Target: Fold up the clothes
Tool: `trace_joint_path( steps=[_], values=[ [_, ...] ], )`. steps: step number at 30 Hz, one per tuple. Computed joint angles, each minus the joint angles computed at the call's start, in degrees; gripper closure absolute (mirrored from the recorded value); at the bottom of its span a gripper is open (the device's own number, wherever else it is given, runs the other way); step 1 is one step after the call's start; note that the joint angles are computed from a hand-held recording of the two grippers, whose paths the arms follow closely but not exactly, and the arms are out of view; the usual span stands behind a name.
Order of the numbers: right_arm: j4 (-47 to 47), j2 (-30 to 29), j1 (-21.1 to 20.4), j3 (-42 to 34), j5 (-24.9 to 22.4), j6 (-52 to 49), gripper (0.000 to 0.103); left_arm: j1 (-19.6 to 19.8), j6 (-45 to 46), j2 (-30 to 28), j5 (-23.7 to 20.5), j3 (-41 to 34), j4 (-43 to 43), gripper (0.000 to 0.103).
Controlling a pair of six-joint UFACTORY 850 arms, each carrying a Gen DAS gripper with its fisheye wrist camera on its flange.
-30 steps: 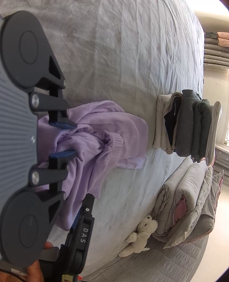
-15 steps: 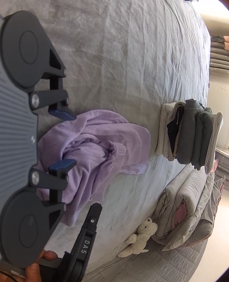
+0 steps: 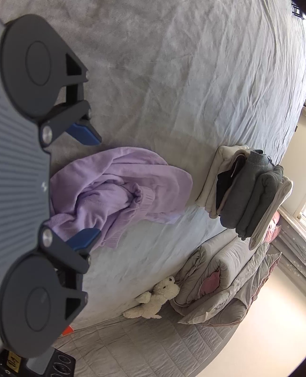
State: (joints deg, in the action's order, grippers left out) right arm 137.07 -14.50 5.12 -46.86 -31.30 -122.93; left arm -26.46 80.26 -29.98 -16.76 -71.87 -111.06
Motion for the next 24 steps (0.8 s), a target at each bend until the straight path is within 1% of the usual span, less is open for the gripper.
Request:
trace_joint_path(
  steps=[1,4,5,6,8,9,10,12,13,15,18,21,24],
  values=[
    [-0.47,-0.06,0.39,-0.09,0.74,-0.05,0.101,-0.07,-0.09,-0.07,0.05,-0.07,0.13,0.025],
    [5.13,0.23,1.42,0.24,2.31,-7.36,0.101,-0.18,-0.54,-0.27,0.14,-0.27,0.69,0.026],
    [6.43,0.18,1.24,0.18,2.50,-7.96,0.098,-0.18,-0.64,-0.29,0.25,-0.30,0.76,0.026],
    [7.70,0.14,1.05,0.10,2.69,-8.52,0.090,-0.21,-0.77,-0.32,0.44,-0.35,0.85,0.026],
    [10.61,-0.01,0.49,-0.16,3.51,-9.66,0.089,-0.37,-0.68,-0.48,1.35,-0.58,0.99,0.026],
    [13.10,-0.16,0.35,-0.34,4.09,-11.48,0.084,-0.48,-0.18,-0.53,1.88,-0.63,0.70,0.026],
    [17.12,-0.34,0.43,-0.52,4.89,-14.86,0.069,-0.59,0.34,-0.57,2.42,-0.67,0.39,0.027],
    [25.59,-0.93,0.59,-0.70,5.12,-22.45,0.053,-0.82,2.03,-0.65,3.56,-0.74,-0.77,0.027],
    [29.83,-1.26,0.67,-0.81,5.04,-26.25,0.053,-1.00,3.56,-0.70,4.38,-0.77,-1.85,0.027],
    [34.30,-2.37,0.54,-1.54,5.56,-30.22,0.053,-1.37,6.89,-0.86,5.96,-0.91,-4.21,0.028],
    [38.12,-4.46,0.09,-2.75,6.23,-32.76,0.053,-1.75,12.57,-1.27,6.96,-1.05,-8.62,0.030],
    [38.35,-6.24,-0.53,-3.70,6.36,-32.41,0.053,-2.14,18.28,-1.73,7.55,-1.30,-13.00,0.031],
    [35.60,-7.65,-1.05,-4.20,5.31,-29.84,0.053,-2.50,24.29,-2.17,8.15,-1.57,-17.78,0.032]
  ],
)
